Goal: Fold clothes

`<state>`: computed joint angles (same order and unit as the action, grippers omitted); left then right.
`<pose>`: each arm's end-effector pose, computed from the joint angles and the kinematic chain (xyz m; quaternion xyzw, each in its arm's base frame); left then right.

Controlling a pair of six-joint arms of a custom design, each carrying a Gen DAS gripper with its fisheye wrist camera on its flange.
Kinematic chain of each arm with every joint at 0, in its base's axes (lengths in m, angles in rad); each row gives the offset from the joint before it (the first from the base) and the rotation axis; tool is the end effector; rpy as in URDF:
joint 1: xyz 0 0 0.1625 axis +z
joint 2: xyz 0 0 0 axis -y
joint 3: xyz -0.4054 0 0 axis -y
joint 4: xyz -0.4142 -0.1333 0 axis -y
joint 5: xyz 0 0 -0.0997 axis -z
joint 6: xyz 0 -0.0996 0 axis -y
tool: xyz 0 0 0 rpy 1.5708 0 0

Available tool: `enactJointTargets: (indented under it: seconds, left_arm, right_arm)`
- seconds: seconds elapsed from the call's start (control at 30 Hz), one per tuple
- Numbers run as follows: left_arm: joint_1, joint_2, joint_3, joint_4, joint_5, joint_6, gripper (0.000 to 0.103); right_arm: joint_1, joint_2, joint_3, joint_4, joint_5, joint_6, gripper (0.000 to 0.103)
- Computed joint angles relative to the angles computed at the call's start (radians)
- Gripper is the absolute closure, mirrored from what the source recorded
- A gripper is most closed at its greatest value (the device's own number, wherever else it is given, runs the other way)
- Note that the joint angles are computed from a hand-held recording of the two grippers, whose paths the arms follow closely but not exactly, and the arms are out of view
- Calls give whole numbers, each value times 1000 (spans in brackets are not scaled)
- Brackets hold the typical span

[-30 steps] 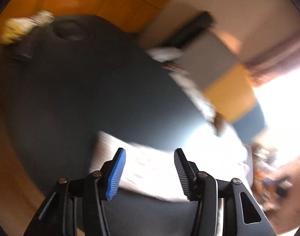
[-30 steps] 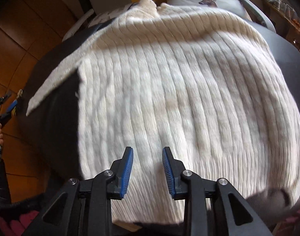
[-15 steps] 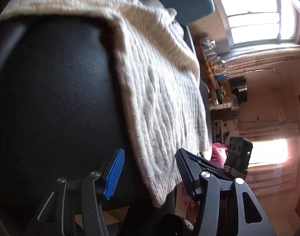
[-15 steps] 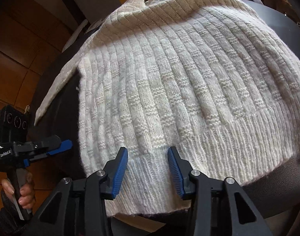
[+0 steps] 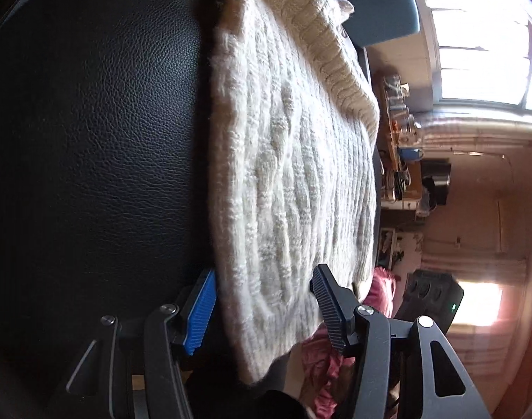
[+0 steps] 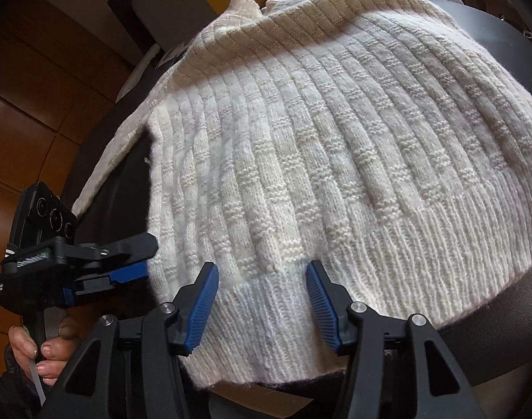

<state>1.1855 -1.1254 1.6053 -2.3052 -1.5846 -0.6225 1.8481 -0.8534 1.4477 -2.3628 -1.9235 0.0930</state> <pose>-0.1272 -0.6646 0.2658 0.1165 -0.9850 0.1078 0.0673 0.2938 -0.6710 0.1640 0.0729 -0.9771 0.1276 0.1537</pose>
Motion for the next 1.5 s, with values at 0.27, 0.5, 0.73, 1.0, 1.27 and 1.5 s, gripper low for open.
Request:
enactJointTargets:
  seconds: [0.27,0.5,0.73,1.0,1.27,1.5]
  left_arm:
    - [8,-23,17,-35,78,22,97]
    - [20,-48,-52,53,194,137,97]
    - [-15,-28,-112,150,317,156,95]
    - [-130,-30,-70,40,334,383,82]
    - [-140,53,-83,164,363,440,82]
    - [-126,57,-81,197,403,439,80]
  right_arm:
    - [-52,-25,34,-10,298,69,48]
    - [-97,-68,150,-151,457,97,50]
    - [-235,-380,431,-484,622,221,49]
    - [-394,-710,737,-701,386,492,45]
    - [-447,-682,758,-773,382,462,44]
    - [-435,-658,760,-803,369,370,43]
